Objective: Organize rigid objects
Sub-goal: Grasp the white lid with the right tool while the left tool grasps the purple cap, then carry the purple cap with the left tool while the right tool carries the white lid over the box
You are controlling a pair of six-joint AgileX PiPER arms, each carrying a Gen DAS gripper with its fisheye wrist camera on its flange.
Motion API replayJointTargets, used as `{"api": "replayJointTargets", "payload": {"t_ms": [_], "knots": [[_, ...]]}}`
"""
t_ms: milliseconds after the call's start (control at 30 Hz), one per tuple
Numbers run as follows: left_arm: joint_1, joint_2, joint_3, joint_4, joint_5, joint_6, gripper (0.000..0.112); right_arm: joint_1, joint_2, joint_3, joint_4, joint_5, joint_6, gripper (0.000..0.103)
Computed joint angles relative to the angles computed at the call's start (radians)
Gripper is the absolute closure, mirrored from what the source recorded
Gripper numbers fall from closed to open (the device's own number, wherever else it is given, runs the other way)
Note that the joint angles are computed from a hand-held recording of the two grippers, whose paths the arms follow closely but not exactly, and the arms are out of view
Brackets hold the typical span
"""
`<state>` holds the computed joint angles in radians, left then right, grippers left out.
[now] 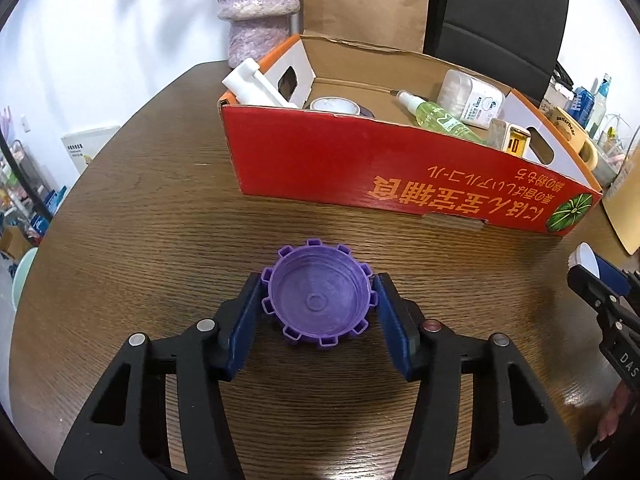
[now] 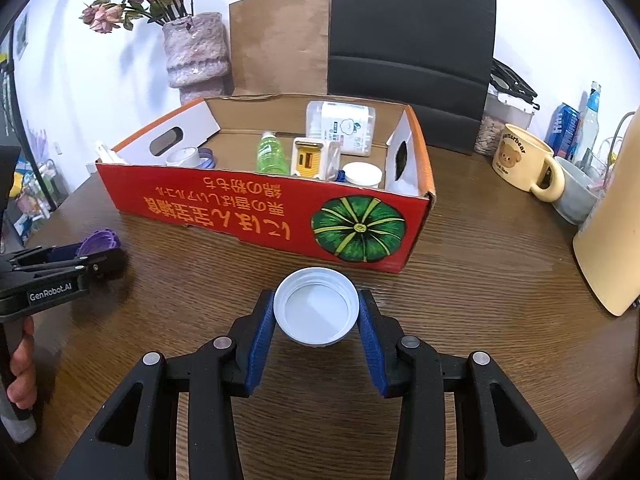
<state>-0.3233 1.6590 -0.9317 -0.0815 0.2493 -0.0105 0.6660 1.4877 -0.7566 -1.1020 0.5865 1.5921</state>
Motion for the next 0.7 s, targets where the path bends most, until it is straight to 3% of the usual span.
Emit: {"api": "replayJointTargets", "payload": {"t_ms": [700], "knots": [[0.001,-0.035,0.028,-0.082,0.002,0.114,0.061,0.097,0.021,-0.044,-0.014,0.056,0.08,0.058]]}}
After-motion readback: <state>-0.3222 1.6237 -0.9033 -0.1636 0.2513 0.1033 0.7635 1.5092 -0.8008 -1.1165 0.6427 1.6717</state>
